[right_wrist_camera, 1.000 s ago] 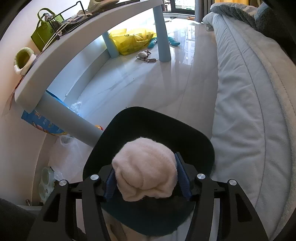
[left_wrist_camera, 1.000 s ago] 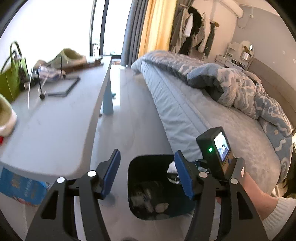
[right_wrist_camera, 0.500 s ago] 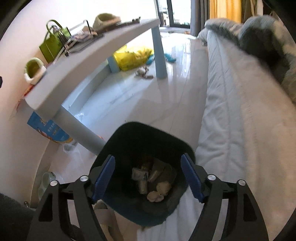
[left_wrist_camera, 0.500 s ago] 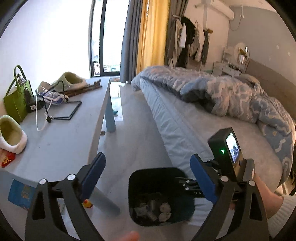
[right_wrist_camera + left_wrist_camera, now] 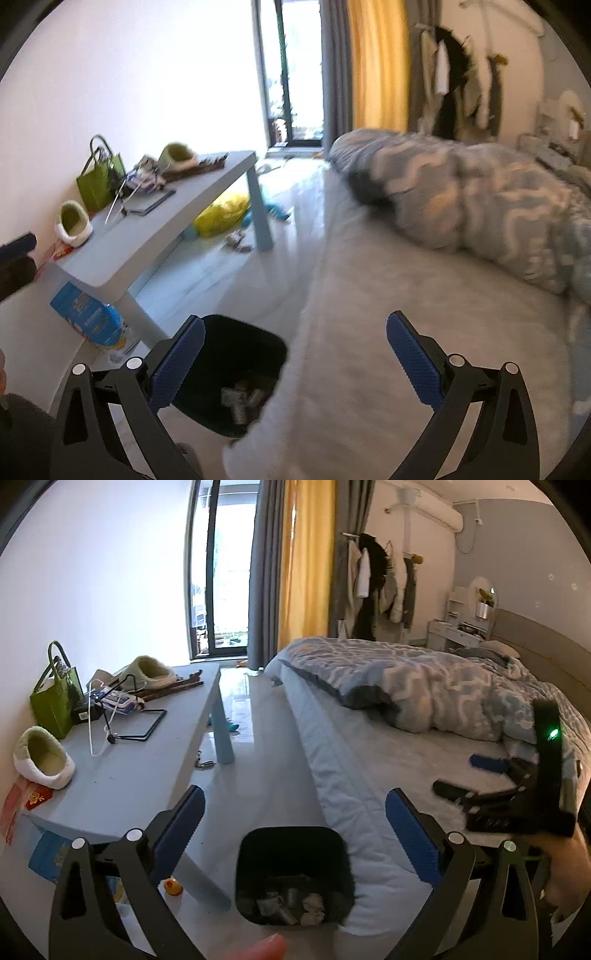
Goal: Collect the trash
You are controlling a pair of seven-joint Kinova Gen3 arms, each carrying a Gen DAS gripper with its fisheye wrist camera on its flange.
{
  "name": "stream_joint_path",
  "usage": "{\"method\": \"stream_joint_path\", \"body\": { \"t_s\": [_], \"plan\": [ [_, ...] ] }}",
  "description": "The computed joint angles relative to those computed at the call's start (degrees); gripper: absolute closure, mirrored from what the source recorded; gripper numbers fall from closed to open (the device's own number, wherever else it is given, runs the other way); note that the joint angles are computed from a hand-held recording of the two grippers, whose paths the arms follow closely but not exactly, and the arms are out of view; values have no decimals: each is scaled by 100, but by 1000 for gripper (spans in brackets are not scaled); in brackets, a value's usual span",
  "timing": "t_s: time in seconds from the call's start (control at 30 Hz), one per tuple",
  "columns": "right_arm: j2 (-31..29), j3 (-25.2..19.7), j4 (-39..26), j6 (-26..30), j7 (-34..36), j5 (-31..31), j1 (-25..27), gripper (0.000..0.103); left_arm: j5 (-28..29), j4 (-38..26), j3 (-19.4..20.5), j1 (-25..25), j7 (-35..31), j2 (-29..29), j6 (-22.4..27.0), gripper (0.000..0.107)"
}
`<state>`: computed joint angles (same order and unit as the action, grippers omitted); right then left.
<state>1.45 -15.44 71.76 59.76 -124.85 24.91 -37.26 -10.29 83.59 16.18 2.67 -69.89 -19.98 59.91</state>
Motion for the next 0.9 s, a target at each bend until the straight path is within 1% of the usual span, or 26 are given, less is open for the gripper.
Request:
{"method": "stream_joint_path", "body": {
  "t_s": [0.07, 0.13, 0.2, 0.27, 0.43, 0.53, 0.73, 0.8, 0.83, 0.87, 0.9],
  "plan": [
    [-321, -43, 221, 15, -155, 268, 11, 3, 58, 43, 76, 54, 67, -123, -3, 8],
    [-697, -200, 486, 49, -331, 572, 131, 3, 182, 113, 68, 97, 121, -231, -30, 8],
    [-1042, -345, 726, 72, -420, 713, 301, 3, 245, 186, 117, 73, 206, -328, -59, 8],
    [-1451, -429, 996, 106, -426, 727, 478, 3, 236, 241, 221, -4, 297, -384, -58, 8],
    [-2043, -554, 1231, 339, -346, 500, 871, 3, 232, 403, 522, -142, 585, -530, -61, 8],
    [-2361, -645, 1386, 456, -328, 357, 1119, 3, 85, 413, 791, -239, 644, -583, 11, 8],
    [-2910, -754, 1559, 647, -282, -38, 1594, 3, 147, 571, 849, -279, 683, -827, -73, 8],
    [-3039, -705, 1644, 615, -212, -199, 1704, 3, 149, 641, 922, -316, 666, -866, -83, 8],
    [-3050, -648, 1672, 644, -156, -327, 1734, 3, 212, 729, 869, -255, 634, -902, -152, 8],
    [-3066, -618, 1691, 645, -114, -432, 1778, 3, 220, 769, 919, -300, 648, -921, -128, 8],
    [-3099, -570, 1722, 627, -87, -545, 1820, 3, 135, 749, 1074, -448, 702, -899, -11, 8]
  ]
}}
